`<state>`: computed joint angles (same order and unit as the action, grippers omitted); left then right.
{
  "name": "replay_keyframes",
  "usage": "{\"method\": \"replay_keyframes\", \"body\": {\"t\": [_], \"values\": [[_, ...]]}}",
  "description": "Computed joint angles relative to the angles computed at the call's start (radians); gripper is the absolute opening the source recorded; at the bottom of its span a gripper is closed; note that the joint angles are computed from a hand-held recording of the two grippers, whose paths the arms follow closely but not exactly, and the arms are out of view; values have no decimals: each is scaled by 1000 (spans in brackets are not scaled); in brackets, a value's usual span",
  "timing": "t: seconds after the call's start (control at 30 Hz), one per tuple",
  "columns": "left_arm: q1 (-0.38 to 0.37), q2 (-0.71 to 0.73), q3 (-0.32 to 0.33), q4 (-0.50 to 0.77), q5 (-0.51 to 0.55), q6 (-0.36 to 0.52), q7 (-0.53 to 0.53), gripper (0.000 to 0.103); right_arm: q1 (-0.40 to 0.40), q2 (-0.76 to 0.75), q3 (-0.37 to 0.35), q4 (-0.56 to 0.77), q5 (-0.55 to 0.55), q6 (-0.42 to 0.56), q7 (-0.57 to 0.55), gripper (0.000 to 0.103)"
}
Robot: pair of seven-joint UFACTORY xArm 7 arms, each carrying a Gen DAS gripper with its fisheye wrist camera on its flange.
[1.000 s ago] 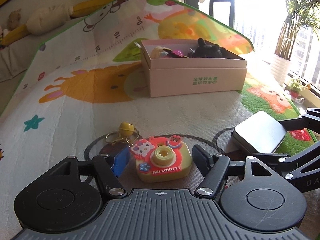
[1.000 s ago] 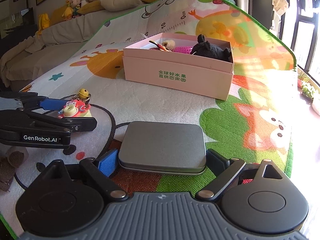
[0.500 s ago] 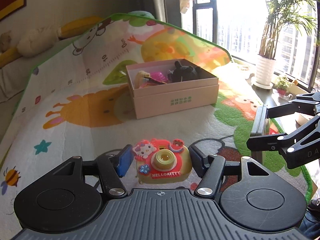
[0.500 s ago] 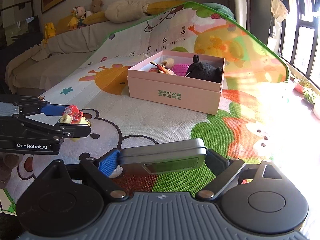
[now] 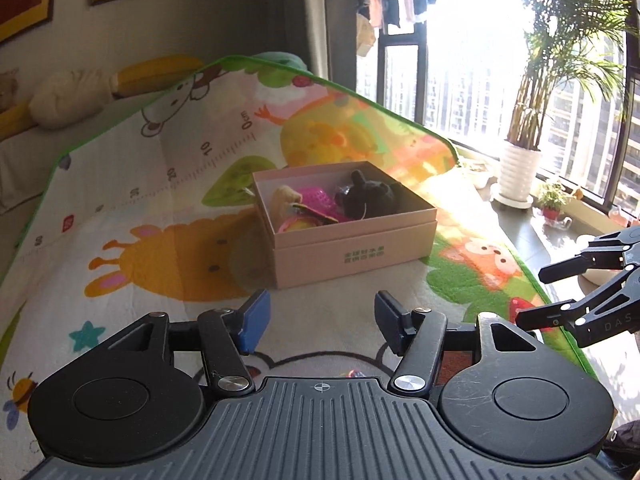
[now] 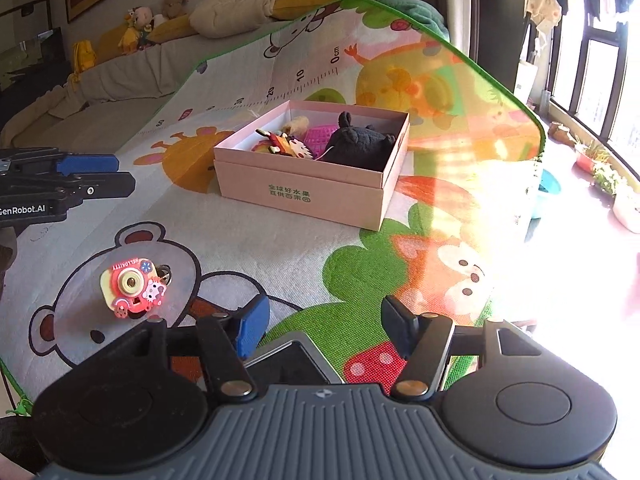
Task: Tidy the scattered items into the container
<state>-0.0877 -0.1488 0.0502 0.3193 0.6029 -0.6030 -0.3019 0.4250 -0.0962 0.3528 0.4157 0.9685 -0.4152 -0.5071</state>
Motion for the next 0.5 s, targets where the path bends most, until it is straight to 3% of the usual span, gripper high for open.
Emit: {"method": "replay_keyframes", "body": {"t": [0.07,0.13,0.23,0.4,0.5], "values": [[3,18,18,-10,44,-12,-36,79,16,-5,-23,-34,-88,11,76,93],[15,33,18,-27,61,-18,-45,88,22,-10,-24,-70,-162,17,136,94],[35,52,13,-55,75,-25,-46,95,17,-4,36,-89,-92,-1,82,95],[46,53,-18,-106,2,-19,8,98,50,-16,-4,-151,-265,13,281,97],[36,43,-52,-142,-121,-25,97,101,66,-1,-16,-163,-375,5,386,97]]}}
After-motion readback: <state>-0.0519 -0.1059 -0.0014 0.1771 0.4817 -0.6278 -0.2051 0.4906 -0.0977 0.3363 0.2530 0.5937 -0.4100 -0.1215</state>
